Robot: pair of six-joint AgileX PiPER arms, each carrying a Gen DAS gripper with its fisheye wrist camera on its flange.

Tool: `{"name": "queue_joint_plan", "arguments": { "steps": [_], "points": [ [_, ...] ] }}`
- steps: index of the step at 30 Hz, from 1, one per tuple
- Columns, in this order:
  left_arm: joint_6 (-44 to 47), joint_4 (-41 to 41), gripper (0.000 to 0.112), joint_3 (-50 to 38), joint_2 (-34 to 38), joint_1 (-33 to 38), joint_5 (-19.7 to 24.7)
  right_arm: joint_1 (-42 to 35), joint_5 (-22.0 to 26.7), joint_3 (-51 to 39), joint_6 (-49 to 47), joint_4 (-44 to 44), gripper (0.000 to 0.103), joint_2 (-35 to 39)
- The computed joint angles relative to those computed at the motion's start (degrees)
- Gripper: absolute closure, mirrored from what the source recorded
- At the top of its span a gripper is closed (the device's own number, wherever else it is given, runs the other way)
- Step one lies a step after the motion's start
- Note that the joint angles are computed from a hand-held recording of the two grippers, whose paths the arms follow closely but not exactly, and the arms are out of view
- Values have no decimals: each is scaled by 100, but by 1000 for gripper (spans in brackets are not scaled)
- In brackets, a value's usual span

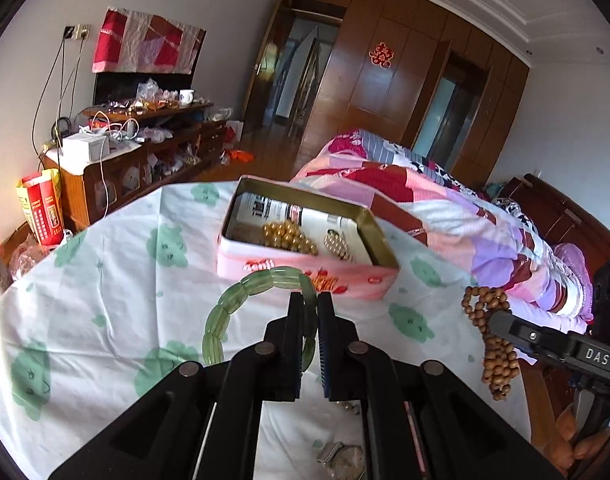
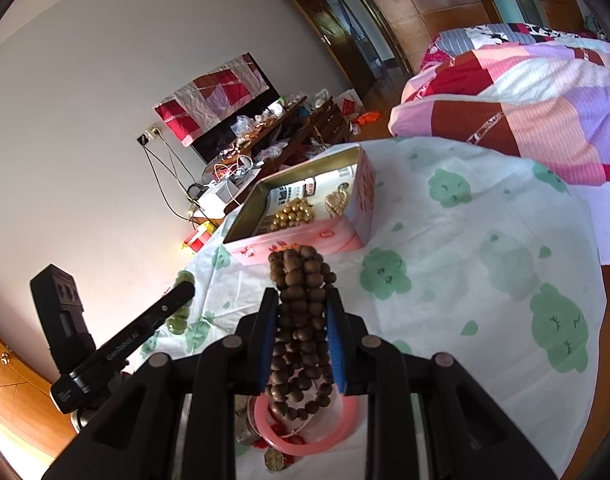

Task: Organize jewelry
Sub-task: 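Carry the jade bangle and wooden beads over the tin while the right gripper releases the beads inside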

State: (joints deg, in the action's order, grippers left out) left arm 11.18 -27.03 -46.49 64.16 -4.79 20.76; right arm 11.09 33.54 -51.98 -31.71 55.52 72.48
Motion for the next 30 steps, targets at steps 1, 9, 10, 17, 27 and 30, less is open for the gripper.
{"name": "queue_joint_plan", "arguments": {
  "steps": [1,9,10,17,27,30],
  "points": [
    [-21,23,107,-30,19,-21,-23,22,-22,-38,14,-20,77,19],
    [117,-45,107,-118,276,-49,-145,88,-117,-265,-63,60,77,228],
    [118,-34,107,-129,295,-52,-137,85,-114,-272,-100,95,77,255],
    [-183,265,107,-295,456,-169,-170,23,-36,-369,-249,282,77,463],
    [-2181,2500,107,-607,650,-676,-189,74,-50,-545,-352,434,77,672],
    [-2395,2713,107,-654,681,-730,-168,126,-108,-609,-267,363,77,704]
  ]
}}
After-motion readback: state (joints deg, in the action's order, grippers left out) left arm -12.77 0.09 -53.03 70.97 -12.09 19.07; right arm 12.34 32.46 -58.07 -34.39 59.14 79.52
